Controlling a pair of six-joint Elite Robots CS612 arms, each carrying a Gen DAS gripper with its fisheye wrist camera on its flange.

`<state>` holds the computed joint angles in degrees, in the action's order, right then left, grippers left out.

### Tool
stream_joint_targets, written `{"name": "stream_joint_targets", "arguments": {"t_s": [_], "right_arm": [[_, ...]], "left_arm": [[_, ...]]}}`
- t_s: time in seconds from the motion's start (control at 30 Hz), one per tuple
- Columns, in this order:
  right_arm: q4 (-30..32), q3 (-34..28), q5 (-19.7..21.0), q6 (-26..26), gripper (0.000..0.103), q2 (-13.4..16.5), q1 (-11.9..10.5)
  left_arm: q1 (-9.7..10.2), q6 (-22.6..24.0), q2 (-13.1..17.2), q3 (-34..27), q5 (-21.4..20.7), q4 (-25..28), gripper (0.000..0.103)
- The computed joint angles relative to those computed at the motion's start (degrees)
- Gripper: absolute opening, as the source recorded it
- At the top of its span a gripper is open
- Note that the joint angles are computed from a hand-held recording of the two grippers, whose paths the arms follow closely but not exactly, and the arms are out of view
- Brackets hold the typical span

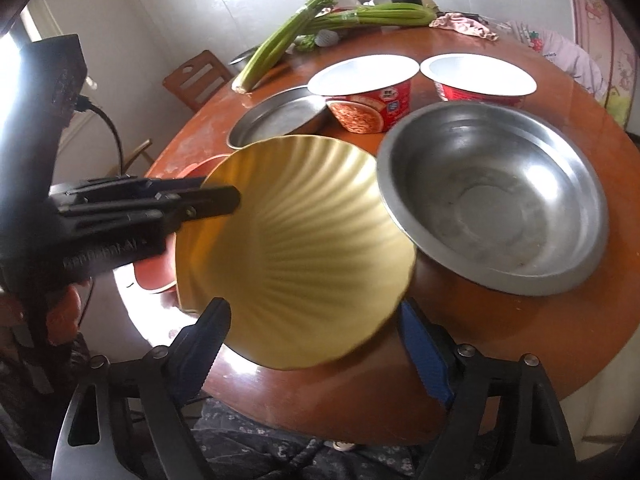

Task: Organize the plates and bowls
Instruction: 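Close the left gripper on the rim of the yellow shell bowl, then lift the yellow shell bowl with the left gripper and carry it aside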

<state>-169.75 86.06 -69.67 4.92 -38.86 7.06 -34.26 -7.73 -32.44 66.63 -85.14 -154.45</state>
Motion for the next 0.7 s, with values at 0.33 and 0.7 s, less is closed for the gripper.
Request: {"name": "stream_joint_targets", "arguments": {"t_s": [0.33, 0.7], "right_arm": [[-1.69, 0.02, 1.87, 0.5, 0.084, -0.17, 0.03], [-2.42, -2.32, 3.14, -1.66, 0.084, -0.01, 1.23]], "left_arm": [[0.13, -0.94, -1.03, 1.65, 1.21, -1.82, 0.028], [1.26, -4.43, -3.77, 6.04, 2.89, -7.26, 0.028]]}}
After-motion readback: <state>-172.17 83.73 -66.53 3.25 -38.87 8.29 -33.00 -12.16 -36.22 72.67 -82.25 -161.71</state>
